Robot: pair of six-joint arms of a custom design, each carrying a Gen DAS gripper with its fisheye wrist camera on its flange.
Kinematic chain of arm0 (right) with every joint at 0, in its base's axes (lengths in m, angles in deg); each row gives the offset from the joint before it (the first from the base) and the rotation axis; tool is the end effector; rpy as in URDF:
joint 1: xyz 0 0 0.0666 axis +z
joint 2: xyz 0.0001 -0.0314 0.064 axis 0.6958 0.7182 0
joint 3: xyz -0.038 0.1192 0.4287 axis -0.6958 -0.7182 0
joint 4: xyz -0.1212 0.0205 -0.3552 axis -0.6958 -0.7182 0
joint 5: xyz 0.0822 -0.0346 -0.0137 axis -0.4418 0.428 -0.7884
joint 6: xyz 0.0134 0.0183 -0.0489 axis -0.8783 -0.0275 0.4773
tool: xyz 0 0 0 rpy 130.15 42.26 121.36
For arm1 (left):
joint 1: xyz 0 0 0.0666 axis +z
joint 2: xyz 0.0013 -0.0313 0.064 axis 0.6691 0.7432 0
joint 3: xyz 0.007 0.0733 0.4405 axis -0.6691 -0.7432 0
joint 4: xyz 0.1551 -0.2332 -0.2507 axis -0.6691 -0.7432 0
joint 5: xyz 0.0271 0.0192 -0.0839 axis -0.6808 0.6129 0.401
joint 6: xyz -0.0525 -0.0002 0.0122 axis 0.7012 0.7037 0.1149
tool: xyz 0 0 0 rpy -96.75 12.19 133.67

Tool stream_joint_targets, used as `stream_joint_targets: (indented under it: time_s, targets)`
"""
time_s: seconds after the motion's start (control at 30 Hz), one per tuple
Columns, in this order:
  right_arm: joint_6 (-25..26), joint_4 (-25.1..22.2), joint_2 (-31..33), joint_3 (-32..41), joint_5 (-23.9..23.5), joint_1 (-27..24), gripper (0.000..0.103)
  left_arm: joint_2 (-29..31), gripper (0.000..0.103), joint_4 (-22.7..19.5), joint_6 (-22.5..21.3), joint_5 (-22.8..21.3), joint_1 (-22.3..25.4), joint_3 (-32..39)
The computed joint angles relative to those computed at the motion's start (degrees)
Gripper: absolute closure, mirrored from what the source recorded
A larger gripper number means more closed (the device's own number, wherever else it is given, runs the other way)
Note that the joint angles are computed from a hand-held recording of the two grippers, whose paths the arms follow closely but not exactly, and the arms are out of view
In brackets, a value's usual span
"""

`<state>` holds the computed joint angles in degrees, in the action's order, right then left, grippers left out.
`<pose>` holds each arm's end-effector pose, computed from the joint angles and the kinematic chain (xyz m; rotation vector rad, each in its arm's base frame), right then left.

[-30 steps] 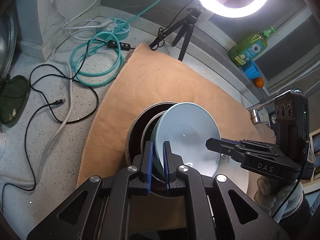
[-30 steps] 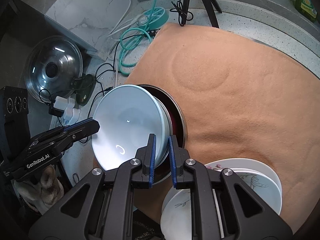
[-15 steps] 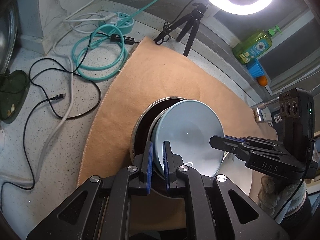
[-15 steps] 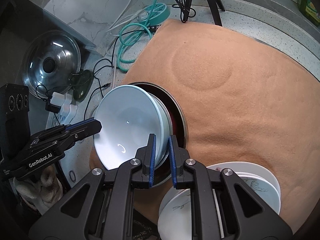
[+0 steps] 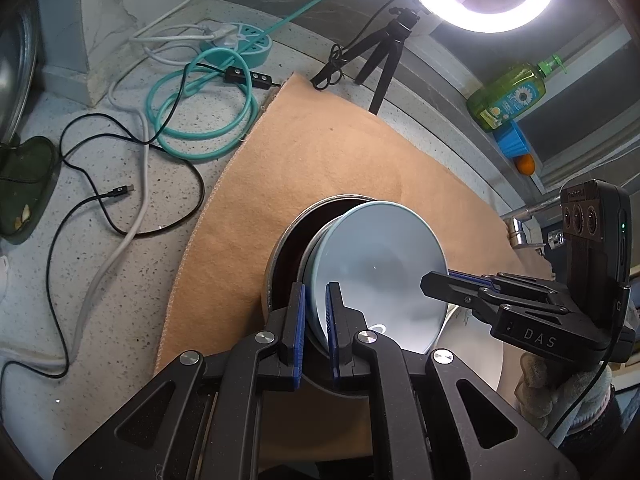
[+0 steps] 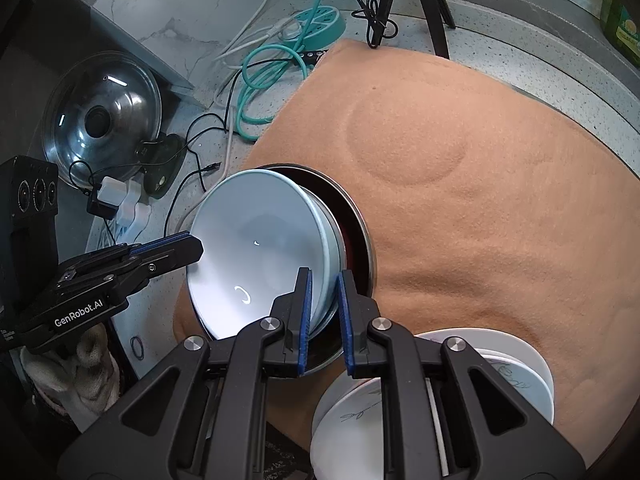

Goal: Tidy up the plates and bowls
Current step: 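Seat the white bowl down inside the nested steel bowls with the left tool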

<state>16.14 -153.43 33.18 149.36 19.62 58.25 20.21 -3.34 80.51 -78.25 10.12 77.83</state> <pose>0.5354 0.1467 0.5115 -0.4743 2.8358 0.5299 0.4616 -0.2908 0.5598 -0.2677 2.7043 -0.5447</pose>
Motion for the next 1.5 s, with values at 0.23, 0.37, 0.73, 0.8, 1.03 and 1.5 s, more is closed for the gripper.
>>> stream_joint_targets:
  time_s: [0.23,0.37,0.73,0.8,1.03,1.5]
  targets:
    - [-0.2,0.5,-0.6,-0.1,-1.1,-0.6,0.087,-0.9,0.095,0.7,0.1,-0.7,0.0,-0.7]
    - [-0.5,1.1,-1.3,-0.3,-2.4,-1.5,0.084,-1.9,0.095,1.4,0.4,-1.8,-0.1,-1.5]
    - [-4.4,4.4,-3.9,-3.5,-5.7,-5.2,0.078,-5.1,0.094,3.5,2.0,-4.2,0.0,-4.2]
    - [-5.0,5.3,-4.3,-4.4,-5.4,-5.6,0.078,-5.3,0.094,3.8,2.3,-4.2,0.1,-4.8]
    - [-6.6,7.2,-4.8,-6.9,-4.8,-6.0,0.078,-4.8,0.094,4.3,2.2,-2.7,0.0,-6.0]
    - [-8.4,8.4,-4.2,-8.5,-4.3,-4.5,0.078,-4.3,0.094,5.2,2.7,-0.2,0.5,-8.2]
